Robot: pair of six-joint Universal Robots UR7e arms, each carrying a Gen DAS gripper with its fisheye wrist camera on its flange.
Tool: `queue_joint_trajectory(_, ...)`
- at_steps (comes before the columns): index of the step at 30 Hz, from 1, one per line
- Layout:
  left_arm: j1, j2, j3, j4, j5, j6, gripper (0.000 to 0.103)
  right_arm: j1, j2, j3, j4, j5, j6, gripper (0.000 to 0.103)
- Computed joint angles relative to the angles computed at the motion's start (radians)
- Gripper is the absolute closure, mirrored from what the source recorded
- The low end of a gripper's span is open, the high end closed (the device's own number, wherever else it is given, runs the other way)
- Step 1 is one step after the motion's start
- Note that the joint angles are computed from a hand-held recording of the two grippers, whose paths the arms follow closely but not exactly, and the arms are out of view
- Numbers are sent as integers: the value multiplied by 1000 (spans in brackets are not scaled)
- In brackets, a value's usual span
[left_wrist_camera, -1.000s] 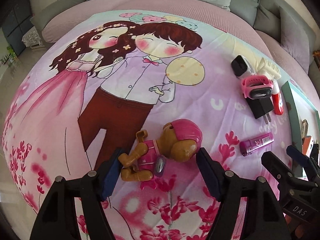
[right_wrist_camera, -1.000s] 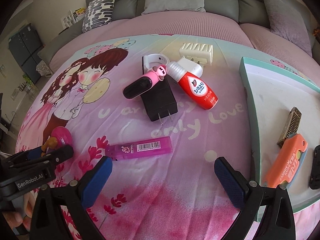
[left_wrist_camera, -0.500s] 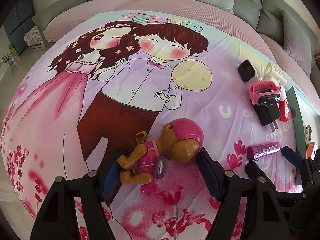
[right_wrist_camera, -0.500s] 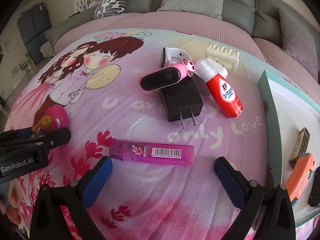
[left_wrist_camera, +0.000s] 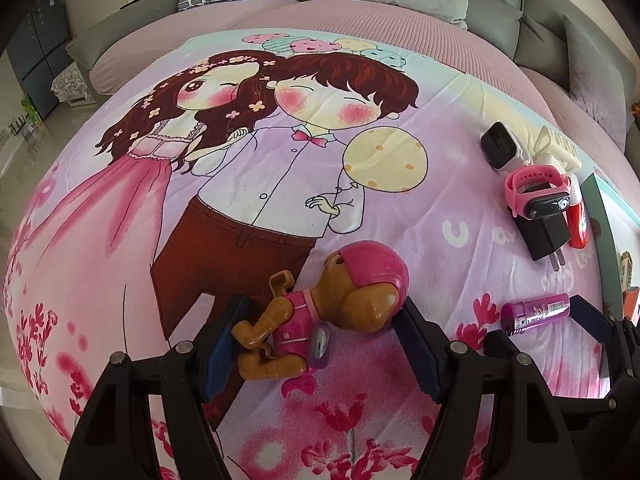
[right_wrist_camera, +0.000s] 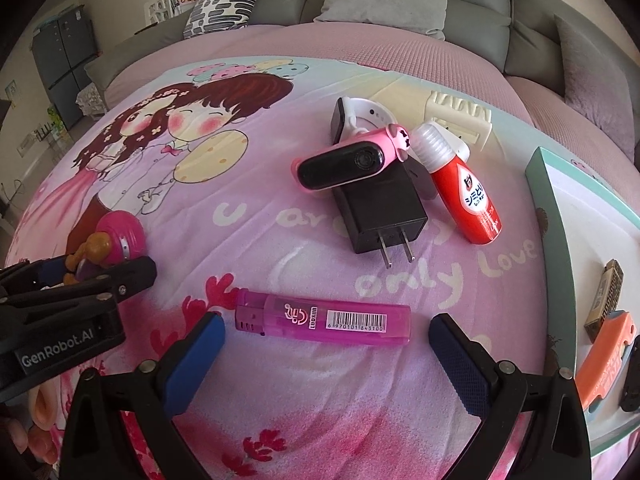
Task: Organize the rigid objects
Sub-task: 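Grasp the pink lighter with the right gripper while the left gripper holds the toy dog, then carry the pink lighter with the right gripper while the left gripper carries the toy dog toward the tray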
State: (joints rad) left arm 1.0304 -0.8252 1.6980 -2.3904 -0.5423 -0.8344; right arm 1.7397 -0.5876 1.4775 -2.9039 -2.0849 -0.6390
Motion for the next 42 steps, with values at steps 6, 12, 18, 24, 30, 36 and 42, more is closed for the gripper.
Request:
queue_joint_trajectory(6, 2, 3, -5, -5, 7, 10, 28, 0, 2, -4, 3, -2, 4, 1)
queue_joint_trajectory(12, 2, 4, -6, -3, 7, 8, 28, 0, -3, -2, -4, 0, 11, 14)
queue_joint_trajectory(18, 2, 4, -7, -4, 7, 8, 28, -2, -10, -1, -3, 2, 19, 20)
queue_joint_trajectory(24, 1, 5, -8, -1, 9, 12, 28, -4, -17, 1, 2, -4, 33, 20)
queue_joint_trajectory(30, -4, 6, -12, -4, 0, 23, 29, -7, -26, -2, 5, -17, 61, 20)
queue_joint_trajectory(36, -10, 13, -17, -42, -30, 68, 29, -15, -47, 1, 1, -8, 94, 20)
queue_joint_trajectory(42, -28, 24, -24, -85, -44, 110, 30, -23, -83, 19, -28, 21, 114, 20)
